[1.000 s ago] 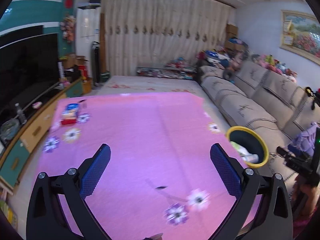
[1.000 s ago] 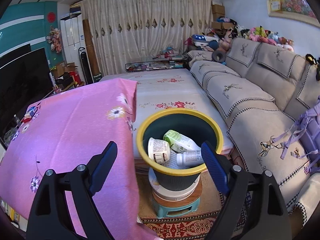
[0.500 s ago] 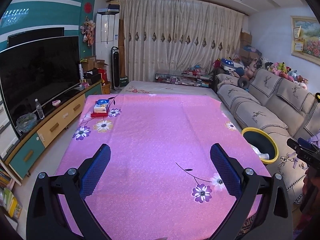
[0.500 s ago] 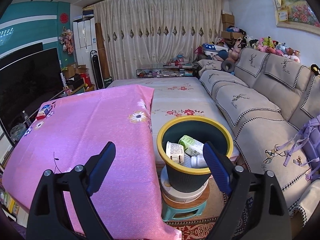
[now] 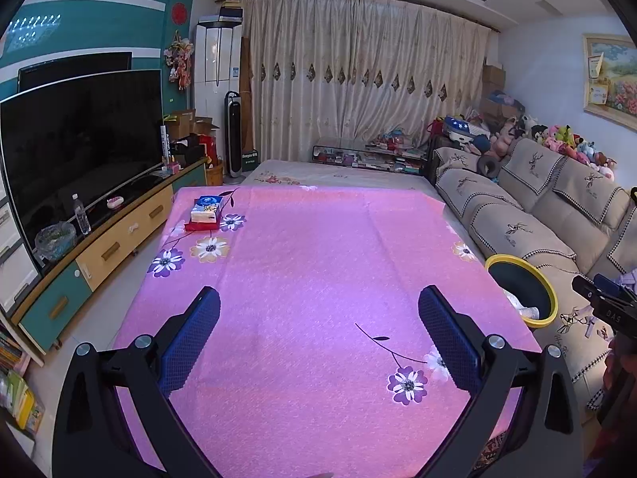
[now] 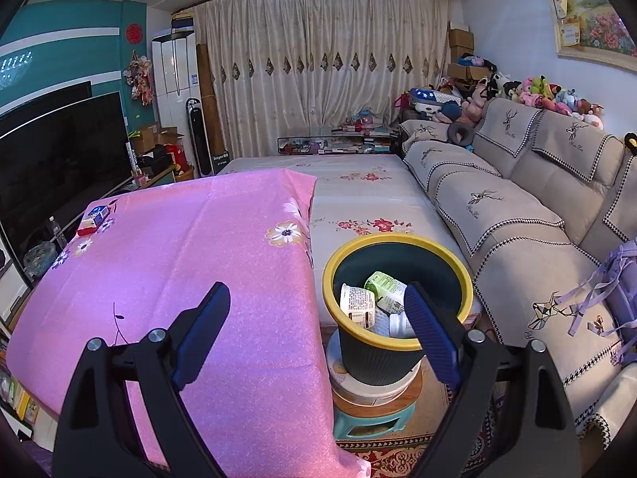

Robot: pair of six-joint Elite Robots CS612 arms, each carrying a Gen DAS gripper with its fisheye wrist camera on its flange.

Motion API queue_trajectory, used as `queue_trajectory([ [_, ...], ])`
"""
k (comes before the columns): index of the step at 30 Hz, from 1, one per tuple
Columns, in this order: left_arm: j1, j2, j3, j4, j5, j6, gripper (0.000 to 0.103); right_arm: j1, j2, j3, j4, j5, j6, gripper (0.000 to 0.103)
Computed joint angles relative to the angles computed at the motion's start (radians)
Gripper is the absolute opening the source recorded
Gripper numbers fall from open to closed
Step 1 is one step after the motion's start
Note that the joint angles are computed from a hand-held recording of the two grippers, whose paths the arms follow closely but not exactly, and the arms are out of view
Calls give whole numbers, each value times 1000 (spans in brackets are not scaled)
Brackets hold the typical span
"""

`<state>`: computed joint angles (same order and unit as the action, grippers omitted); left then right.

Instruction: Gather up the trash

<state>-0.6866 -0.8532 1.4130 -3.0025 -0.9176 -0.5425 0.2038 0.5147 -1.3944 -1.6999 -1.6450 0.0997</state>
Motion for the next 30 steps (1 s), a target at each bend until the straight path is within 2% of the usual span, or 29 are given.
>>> queue_trajectory([
  [30, 9, 13, -13, 2, -19, 7, 98, 1, 0, 4, 2, 4, -1, 84],
])
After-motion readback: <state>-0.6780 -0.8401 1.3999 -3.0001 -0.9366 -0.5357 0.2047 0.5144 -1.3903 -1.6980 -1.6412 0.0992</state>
